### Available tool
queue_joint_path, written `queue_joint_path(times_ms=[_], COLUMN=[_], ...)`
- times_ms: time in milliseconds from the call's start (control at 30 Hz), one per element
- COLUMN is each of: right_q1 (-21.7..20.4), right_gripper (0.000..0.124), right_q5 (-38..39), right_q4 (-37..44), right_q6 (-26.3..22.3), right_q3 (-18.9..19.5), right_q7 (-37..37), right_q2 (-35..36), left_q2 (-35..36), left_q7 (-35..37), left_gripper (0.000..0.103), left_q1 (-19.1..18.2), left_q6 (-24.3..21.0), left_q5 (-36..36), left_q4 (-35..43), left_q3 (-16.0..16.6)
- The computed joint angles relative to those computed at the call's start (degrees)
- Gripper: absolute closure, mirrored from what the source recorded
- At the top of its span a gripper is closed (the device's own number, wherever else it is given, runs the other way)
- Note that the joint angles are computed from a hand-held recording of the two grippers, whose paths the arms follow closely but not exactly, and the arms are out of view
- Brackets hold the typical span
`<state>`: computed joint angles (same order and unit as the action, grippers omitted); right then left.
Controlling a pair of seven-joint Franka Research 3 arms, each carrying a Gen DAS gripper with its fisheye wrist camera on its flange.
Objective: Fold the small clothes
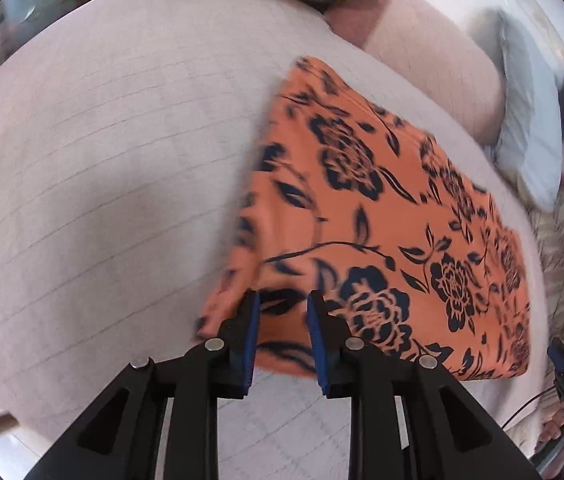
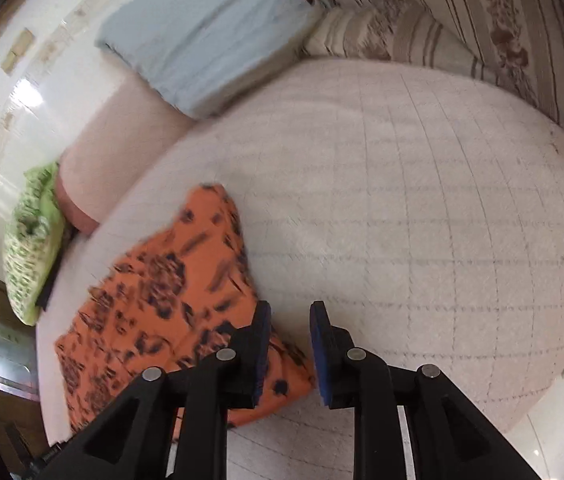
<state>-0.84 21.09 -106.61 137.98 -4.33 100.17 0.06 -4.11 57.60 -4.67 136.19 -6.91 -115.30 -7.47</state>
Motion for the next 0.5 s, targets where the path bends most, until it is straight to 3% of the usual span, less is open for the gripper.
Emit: queue_joint_path(times_ms=[100,133,167,200,300,433,467,500], right_q1=[0.9,1.2,1.7,2.4,3.9,5.7,5.1,6.2], right_gripper=[0.101,0.101,0.101,0.101,0.101,0.101,0.1,0.1], right_q5=[10.1,14.2,15.7,16.1,19.2,18.7,18.4,19.2], right_q4=[2.7,4.4,5.7,7.1,10.9,16.0,15.9,14.0], right_q6=[-2.5,-5.3,-7.1,-8.3,-12.0,-23.1,-24.0,-21.7], right_q3=[0.9,1.4,2.0,2.7,4.9,6.9,7.9,6.9], right_q7=[-10.1,-12.8,-13.6,-13.5,-15.4,-12.9,-11.2,-10.9], right_q2=[1.5,2.9,4.1,5.4,9.6,16.1,16.7,15.5], left_q2=[-5.0,-6.2,-6.9,-7.6,-10.1,-8.1,-7.1,-6.4], left_q7=[-2.6,-4.8,-7.3,-9.2,-10.9,-10.5,-10.9,-10.9], left_gripper=[0.078,0.076,0.066,0.058,0.049,0.048,0.048,0.047], left_q1=[0.3,0.5,0.8,0.9,0.1,-0.3,0.0,0.2], left_q6=[3.2,2.4,1.0,0.5,0.9,1.4,2.0,2.4], left_q5=[-3.0,-2.0,0.1,1.6,0.2,-2.2,-0.9,-0.1], left_q4=[-5.8,-6.7,-7.0,-7.7,-10.6,-9.7,-9.0,-8.5], left_q3=[0.8,0.7,0.3,0.1,1.1,2.1,1.8,1.7])
